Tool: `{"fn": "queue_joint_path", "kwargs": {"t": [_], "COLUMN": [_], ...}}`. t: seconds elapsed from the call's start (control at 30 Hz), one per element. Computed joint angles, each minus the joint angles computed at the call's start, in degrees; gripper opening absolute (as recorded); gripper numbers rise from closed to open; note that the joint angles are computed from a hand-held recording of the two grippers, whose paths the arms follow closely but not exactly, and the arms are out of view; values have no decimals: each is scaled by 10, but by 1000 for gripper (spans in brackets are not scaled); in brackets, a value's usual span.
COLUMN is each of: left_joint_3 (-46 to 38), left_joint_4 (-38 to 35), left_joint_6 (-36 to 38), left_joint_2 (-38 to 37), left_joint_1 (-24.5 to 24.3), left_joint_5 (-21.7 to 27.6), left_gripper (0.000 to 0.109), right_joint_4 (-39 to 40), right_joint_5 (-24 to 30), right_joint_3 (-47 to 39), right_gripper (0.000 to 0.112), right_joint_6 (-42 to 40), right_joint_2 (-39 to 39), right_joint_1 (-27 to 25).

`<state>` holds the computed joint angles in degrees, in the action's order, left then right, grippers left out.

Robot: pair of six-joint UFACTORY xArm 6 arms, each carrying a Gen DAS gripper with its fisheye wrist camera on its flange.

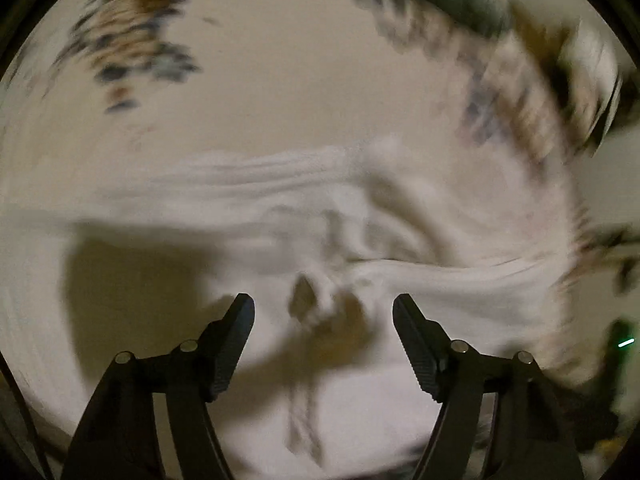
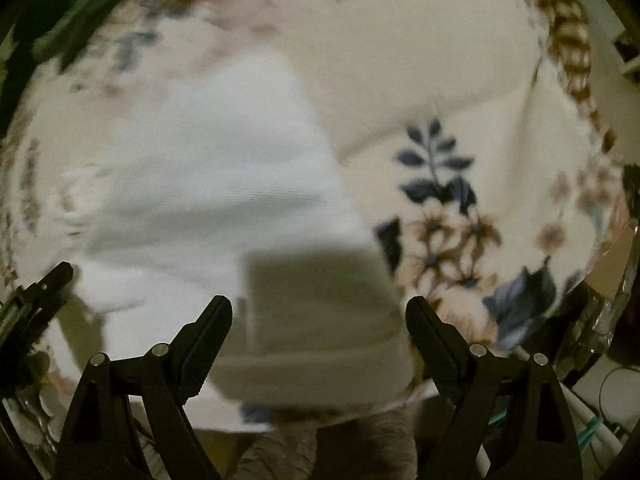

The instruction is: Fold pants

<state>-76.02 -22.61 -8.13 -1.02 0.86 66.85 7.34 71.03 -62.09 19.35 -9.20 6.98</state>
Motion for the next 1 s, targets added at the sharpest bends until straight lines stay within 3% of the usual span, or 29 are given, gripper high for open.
{"fn": "queue_joint_path", "kwargs": {"t": [0.07,0.1,0.2,0.33,0.43,0.53,0.77,0.8,0.83,0.9,1.0], "left_joint_3": [74,107,215,373,433,456,428,429,431,431,423], "left_joint_4": [-82,-110,-126,-144,-186,-227,-278,-277,-259,-256,-190], "left_joint_6": [-6,-18,-108,-198,-199,-186,-134,-132,-137,-118,-130], "left_joint_2": [-88,-126,-238,-345,-357,-338,-266,-264,-268,-277,-307], "left_joint_1": [44,69,162,282,300,287,279,279,281,281,280], "left_joint_5": [-34,-40,-53,-126,-188,-243,-330,-340,-337,-329,-311], "left_gripper": [77,86,87,84,79,78,77,65,46,30,21], "right_joint_4": [14,30,74,80,96,94,100,99,101,99,102], "right_joint_5": [11,21,44,58,49,43,47,49,50,51,44], "right_joint_3": [-15,-23,-46,-66,-104,-139,-181,-184,-186,-191,-184], "right_gripper": [91,91,91,91,91,91,91,91,91,91,91], "right_joint_6": [1,-2,-17,-25,-27,-32,-26,-23,-23,-21,-25], "right_joint_2": [-14,-18,-5,30,78,119,171,173,174,175,168], "right_joint_1": [16,27,64,120,159,189,220,223,224,227,226]}}
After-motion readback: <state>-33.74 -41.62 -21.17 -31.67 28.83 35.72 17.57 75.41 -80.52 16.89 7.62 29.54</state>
